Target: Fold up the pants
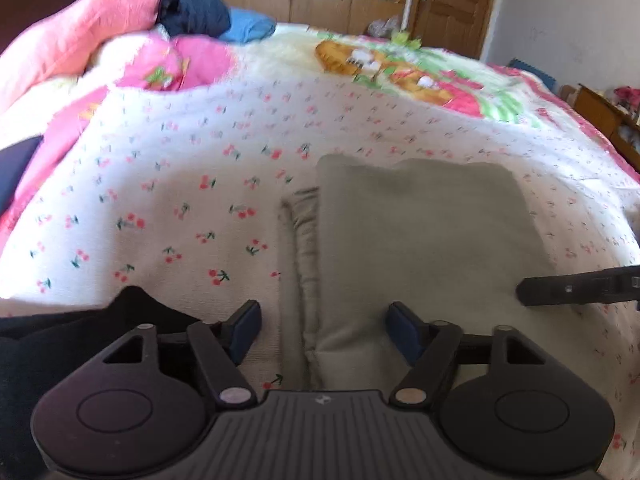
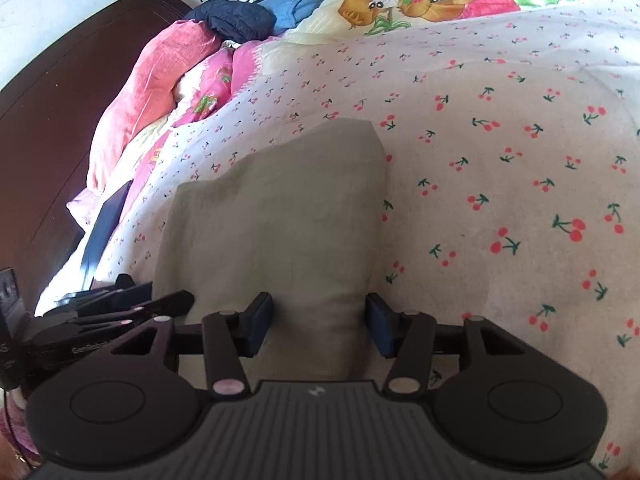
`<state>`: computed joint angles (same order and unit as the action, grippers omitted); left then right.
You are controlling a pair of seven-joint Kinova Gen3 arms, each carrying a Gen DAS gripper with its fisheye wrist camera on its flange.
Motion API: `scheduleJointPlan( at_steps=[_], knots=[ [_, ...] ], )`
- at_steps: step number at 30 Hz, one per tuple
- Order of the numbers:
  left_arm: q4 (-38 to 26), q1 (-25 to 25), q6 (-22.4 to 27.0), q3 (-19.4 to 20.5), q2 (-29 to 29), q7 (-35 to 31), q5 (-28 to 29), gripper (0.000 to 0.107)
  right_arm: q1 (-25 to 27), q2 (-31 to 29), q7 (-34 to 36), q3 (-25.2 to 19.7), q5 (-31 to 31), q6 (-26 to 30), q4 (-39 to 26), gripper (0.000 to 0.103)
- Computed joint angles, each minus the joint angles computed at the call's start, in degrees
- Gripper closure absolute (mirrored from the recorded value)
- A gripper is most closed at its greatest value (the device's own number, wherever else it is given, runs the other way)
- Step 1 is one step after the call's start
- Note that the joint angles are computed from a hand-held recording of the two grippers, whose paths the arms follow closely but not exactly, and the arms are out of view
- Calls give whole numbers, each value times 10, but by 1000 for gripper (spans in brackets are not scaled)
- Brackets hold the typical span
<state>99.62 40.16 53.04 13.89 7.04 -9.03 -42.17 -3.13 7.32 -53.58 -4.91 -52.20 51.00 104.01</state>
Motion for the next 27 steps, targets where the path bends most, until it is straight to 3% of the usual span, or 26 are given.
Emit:
scheduleJointPlan(
  at_steps=[5,7,10,11,13,15,18,22,27],
  knots=[
    [14,-13,-32,4,-14,-20,14,29,38,23,54,2,-63,58,-2,50],
    [17,-19,-50,1,-11,-20,14,31,21,33,57,8,-70,41,1,49],
    [5,-27,-63,-4,1,-32,26,33,39,54,66,-26,-109,21,5,51],
    [0,-29,-61,-6,4,-44,35,35,34,56,55,-25,-106,19,0,54],
    [1,-30,-64,-4,-3,-48,41,54,13,51,34,-7,-88,21,-11,77],
    [-10,-15,-46,-4,-4,-38,29,64,35,49,39,-13,-103,49,-13,89],
    [-16,-9,-52,-3,-8,-18,17,74,53,36,66,-7,-132,73,-11,92],
    [-24,-13,-93,-2,-5,-14,17,75,61,22,64,13,-107,92,-42,93],
    [-61,-10,-167,-13,27,-33,34,76,100,29,22,45,-41,161,-118,93]
  ],
)
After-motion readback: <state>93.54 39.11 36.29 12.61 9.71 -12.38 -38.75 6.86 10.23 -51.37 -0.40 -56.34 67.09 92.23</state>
